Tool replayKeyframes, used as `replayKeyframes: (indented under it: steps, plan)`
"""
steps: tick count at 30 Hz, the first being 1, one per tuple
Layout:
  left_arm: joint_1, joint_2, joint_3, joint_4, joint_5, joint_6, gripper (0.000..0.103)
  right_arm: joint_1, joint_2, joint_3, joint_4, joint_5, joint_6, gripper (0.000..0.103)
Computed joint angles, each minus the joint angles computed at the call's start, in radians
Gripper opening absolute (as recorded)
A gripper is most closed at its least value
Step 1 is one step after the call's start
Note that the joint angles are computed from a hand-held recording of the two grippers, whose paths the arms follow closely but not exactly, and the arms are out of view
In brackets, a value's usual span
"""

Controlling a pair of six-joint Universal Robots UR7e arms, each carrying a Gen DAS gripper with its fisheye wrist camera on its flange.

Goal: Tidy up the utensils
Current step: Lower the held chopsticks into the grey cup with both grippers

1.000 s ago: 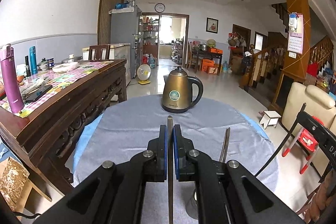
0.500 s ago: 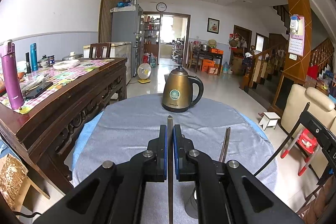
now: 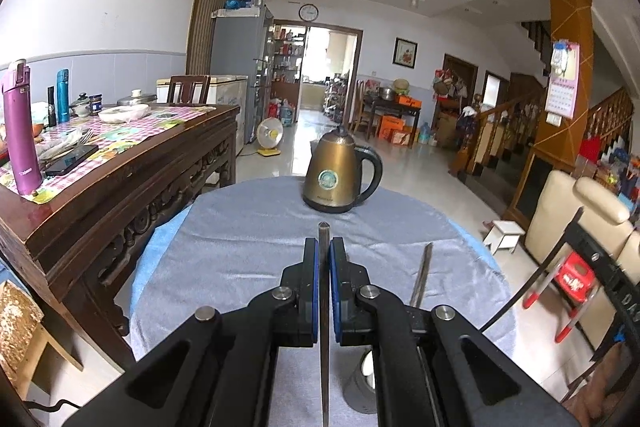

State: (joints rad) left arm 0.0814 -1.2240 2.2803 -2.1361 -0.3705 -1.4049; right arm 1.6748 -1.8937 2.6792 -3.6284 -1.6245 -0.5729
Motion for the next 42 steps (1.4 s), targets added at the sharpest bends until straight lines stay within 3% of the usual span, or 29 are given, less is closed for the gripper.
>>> replayKeyframes:
  steps: [4,17,32,36,42]
  plan:
    - [-0.028,-0.021,0.015,-0.023,0.026,-0.001,0.005,-0.003,-0.005,0.007,-0.019,0.015,0.007,0.007]
    - [-0.086,-0.016,0.094,-0.341,0.132,0.103,0.005,-0.04,-0.033,0.035,-0.072,0.115,0.04,0.007]
    - [-0.089,0.156,0.121,-0.814,0.186,0.397,0.005,-0.015,0.047,0.055,-0.157,0.099,0.008,0.007]
    - [-0.088,0.232,0.119,-1.011,0.201,0.531,0.005,-0.011,0.062,0.055,-0.168,0.093,0.008,0.007]
    - [-0.084,0.263,0.11,-1.042,0.197,0.566,0.006,-0.008,0.065,0.054,-0.157,0.087,0.004,0.007]
